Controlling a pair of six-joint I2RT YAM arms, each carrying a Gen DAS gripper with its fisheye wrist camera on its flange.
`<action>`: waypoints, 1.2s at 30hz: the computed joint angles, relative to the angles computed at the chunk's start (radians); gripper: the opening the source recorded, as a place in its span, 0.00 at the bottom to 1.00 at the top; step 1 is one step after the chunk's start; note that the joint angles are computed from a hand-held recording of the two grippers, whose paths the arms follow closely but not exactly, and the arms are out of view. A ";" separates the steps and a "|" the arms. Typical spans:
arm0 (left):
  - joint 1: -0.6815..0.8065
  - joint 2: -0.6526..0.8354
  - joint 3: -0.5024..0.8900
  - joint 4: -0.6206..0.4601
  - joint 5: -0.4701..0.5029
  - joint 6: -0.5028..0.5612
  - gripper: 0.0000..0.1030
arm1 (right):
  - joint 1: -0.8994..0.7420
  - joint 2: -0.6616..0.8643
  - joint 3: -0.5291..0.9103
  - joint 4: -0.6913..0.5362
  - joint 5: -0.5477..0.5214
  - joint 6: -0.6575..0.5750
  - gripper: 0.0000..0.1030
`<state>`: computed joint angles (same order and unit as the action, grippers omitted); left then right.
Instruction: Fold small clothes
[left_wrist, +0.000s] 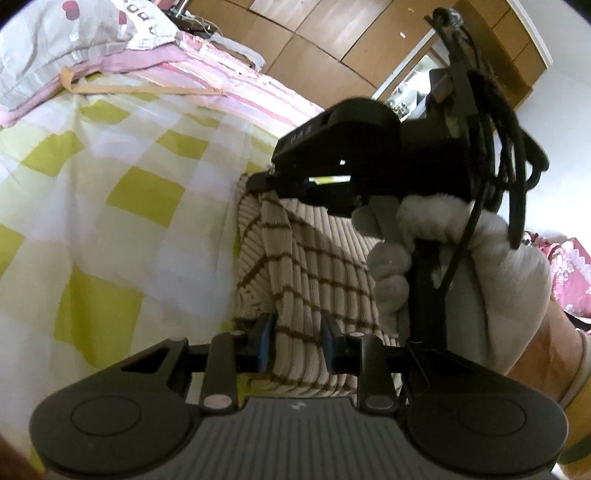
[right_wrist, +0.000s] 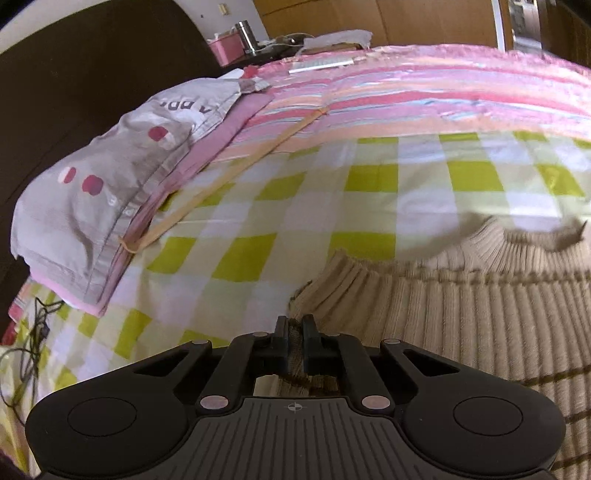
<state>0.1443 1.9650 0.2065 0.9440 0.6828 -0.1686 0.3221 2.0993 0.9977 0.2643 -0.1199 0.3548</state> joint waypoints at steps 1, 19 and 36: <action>0.002 0.005 0.006 -0.009 0.003 0.000 0.31 | -0.002 0.000 0.001 -0.002 -0.002 0.000 0.07; -0.022 -0.040 0.038 -0.151 -0.136 0.031 0.24 | 0.019 -0.006 -0.018 0.023 -0.010 -0.017 0.13; -0.149 -0.150 -0.037 -0.102 -0.334 0.018 0.24 | 0.000 -0.246 -0.280 0.099 -0.015 -0.158 0.16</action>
<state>-0.0043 1.8149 0.1695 0.8423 0.3489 -0.1507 0.3217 1.8534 0.7182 0.3633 -0.1353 0.1971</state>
